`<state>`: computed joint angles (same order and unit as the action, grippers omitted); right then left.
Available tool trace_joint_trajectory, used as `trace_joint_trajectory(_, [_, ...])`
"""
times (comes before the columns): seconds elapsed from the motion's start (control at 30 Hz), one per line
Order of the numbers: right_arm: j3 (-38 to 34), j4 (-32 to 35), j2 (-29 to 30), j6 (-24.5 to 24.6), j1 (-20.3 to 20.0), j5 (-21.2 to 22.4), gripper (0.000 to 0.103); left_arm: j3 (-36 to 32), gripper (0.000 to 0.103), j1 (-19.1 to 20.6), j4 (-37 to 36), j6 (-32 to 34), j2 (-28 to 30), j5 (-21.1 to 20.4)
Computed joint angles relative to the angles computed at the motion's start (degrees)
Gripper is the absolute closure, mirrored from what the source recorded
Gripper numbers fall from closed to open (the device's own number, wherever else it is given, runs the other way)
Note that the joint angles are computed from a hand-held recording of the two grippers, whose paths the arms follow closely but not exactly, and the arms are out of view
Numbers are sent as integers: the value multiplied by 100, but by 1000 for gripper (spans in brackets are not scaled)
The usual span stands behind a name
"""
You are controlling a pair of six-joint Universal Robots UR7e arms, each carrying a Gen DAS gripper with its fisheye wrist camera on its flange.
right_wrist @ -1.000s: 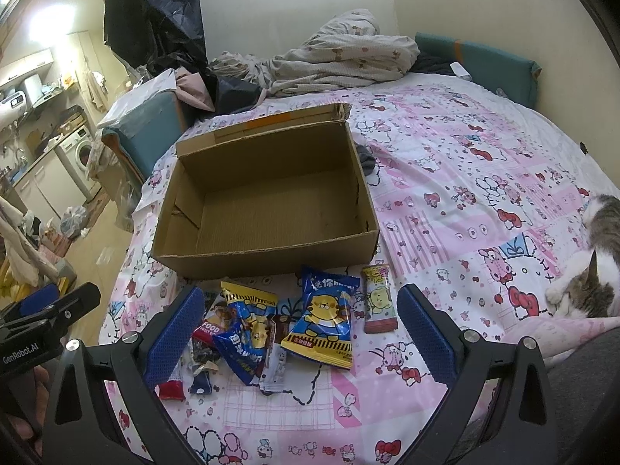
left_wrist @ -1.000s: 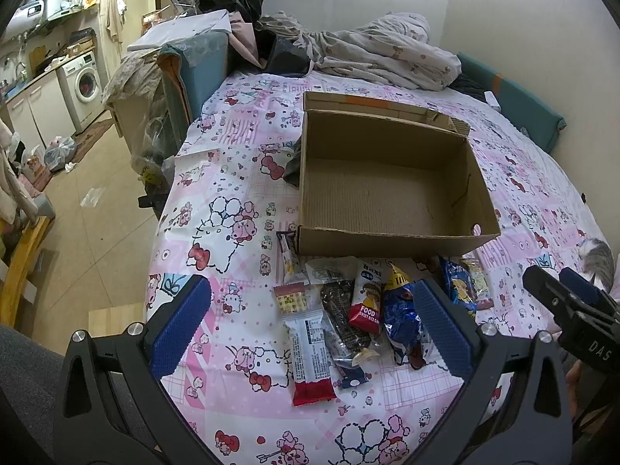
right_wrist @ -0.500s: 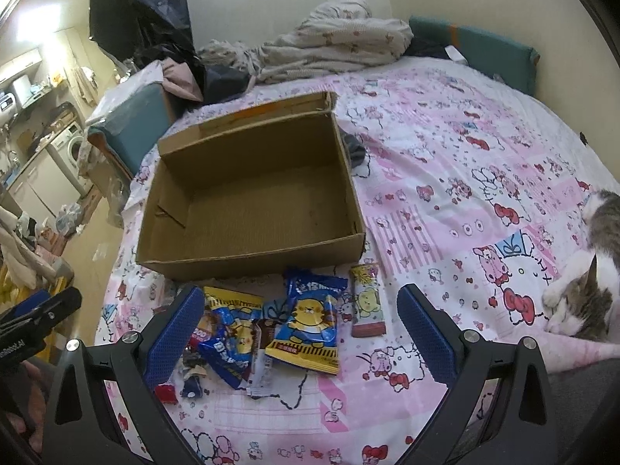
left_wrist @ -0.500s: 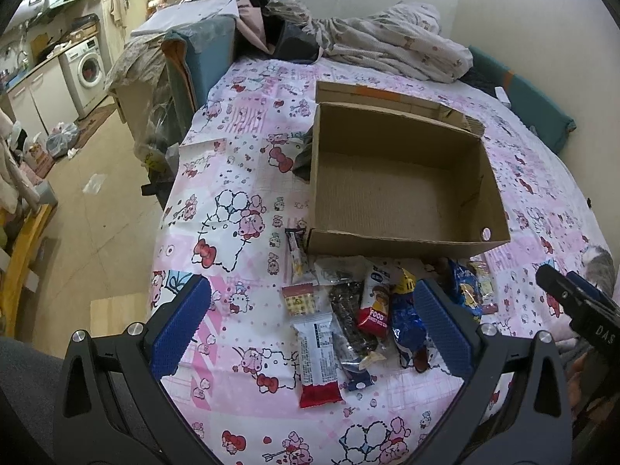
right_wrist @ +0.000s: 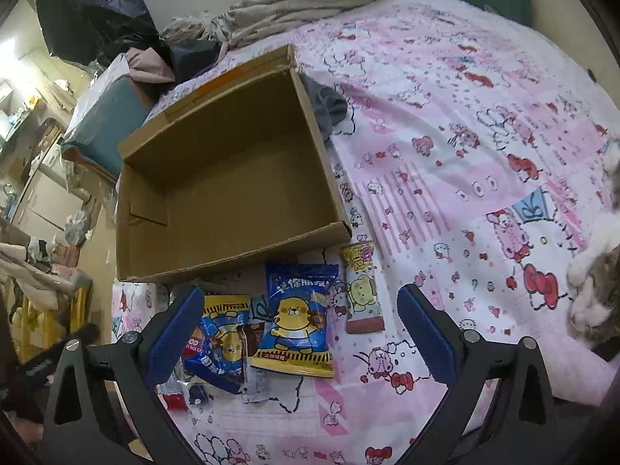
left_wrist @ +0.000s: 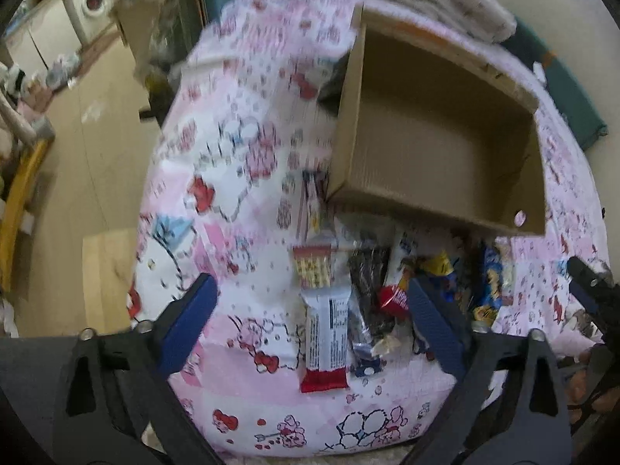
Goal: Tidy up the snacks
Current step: 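Grasp the white-red bar with left tool while right tool grasps the blue chip bag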
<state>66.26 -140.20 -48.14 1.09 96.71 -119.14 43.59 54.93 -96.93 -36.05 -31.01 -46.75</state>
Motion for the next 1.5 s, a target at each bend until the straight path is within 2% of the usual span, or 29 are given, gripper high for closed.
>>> trace_joint_trajectory(0.1, [90, 56, -51, 236, -92, 155, 1, -230, 34, 149, 523, -328, 160, -337])
trace_joint_trajectory(0.27, [98, 125, -68, 398, -149, 187, 2, -167, 36, 294, 1011, -665, 233, -763])
trace_joint_trajectory(0.43, [43, 236, -55, 564, -197, 245, 2, -24, 42, 294, 1049, -489, 261, -1016])
trace_joint_trajectory(0.53, [-11, 296, -27, 587, -207, 289, 2, 63, 60, 276, 1023, -424, 257, -1052])
trace_joint_trajectory(0.57, [-20, 302, -19, 565, -206, 289, 2, 73, 78, 288, 1024, -404, 251, -1164])
trace_joint_trajectory(0.63, [-14, 291, -22, 558, -207, 275, 2, -39, 77, 336, 1145, -411, 274, -1543])
trace_joint_trajectory(0.67, [2, 282, -31, 581, -208, 264, 2, 14, 77, 333, 1042, -438, 215, -1604])
trace_joint_trajectory(0.7, [-11, 346, -36, 651, -219, 257, 4, 80, 78, 298, 974, -425, 162, -1506])
trace_joint_trajectory(0.77, [-112, 604, -2, 774, -259, 309, 13, 218, 78, 208, 837, -341, 36, -1335])
trace_joint_trajectory(0.8, [-222, 830, 47, 858, -280, 321, 19, 259, 78, 198, 761, -297, 4, -1315])
trace_joint_trajectory(0.83, [-417, 1206, 141, 977, -317, 396, 21, 355, 77, 164, 656, -269, -65, -1280])
trace_joint_trajectory(0.93, [-785, 1905, 374, 1111, -380, 635, 23, 439, 77, 134, 503, -241, -112, -1183])
trace_joint_trajectory(1.03, [-1063, 2226, 617, 1009, -353, 575, 23, 111, 77, 181, 599, -208, 75, -1100])
trace_joint_trajectory(1.17, [-1358, 2499, 890, 965, -366, 534, 23, 36, 77, 171, 554, -133, 151, -957])
trace_joint_trajectory(1.2, [-1414, 2612, 932, 1000, -377, 523, 26, 11, 77, 198, 590, -88, 108, -942])
trace_joint_trajectory(1.23, [-1434, 2681, 952, 1002, -387, 515, 39, 32, 77, 194, 549, -79, 100, -939])
trace_joint_trajectory(1.33, [-1372, 2744, 912, 884, -378, 504, 64, 103, 77, 176, 459, -27, 53, -894])
trace_joint_trajectory(1.4, [-1220, 2604, 803, 778, -358, 582, 70, 168, 77, 167, 390, -23, 12, -855])
trace_joint_trajectory(1.5, [-887, 2339, 570, 732, -354, 742, 72, 241, 77, 168, 316, -40, -32, -834])
